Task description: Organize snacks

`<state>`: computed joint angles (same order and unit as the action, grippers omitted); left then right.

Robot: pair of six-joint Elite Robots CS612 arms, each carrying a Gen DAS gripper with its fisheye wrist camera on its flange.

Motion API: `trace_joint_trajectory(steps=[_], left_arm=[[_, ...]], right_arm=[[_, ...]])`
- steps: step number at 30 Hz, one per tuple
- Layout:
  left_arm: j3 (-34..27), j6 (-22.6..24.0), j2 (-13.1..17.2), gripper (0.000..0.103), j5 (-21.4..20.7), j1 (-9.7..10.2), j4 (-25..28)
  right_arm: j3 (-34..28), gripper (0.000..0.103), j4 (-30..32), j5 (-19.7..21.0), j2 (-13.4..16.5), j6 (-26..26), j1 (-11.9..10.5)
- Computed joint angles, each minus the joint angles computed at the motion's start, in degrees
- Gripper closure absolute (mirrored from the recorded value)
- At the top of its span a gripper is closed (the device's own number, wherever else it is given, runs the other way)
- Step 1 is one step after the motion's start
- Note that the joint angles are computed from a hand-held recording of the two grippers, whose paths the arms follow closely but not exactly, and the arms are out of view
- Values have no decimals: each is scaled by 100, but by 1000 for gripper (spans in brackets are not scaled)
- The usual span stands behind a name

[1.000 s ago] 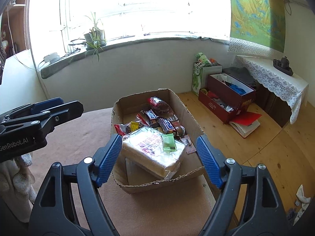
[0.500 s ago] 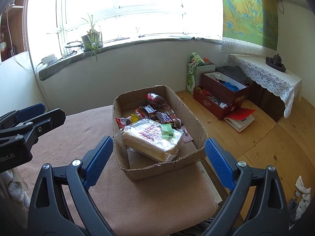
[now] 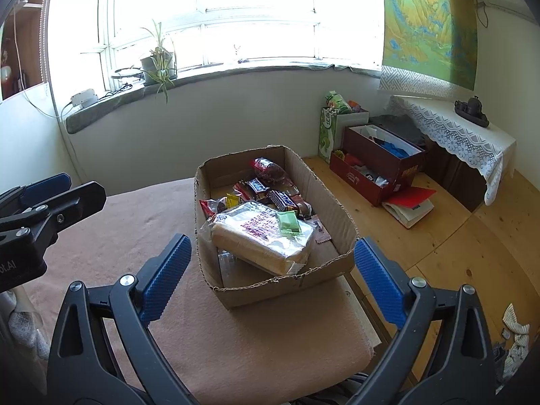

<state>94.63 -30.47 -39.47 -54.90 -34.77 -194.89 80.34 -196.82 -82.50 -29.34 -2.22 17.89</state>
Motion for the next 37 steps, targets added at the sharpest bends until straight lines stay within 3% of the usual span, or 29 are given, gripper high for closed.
trace_joint_trajectory(steps=[37], left_arm=[[98,-31,-15,22,-31,-7,-91]], right_arm=[[-20,4,129,-14,12,-124,58]])
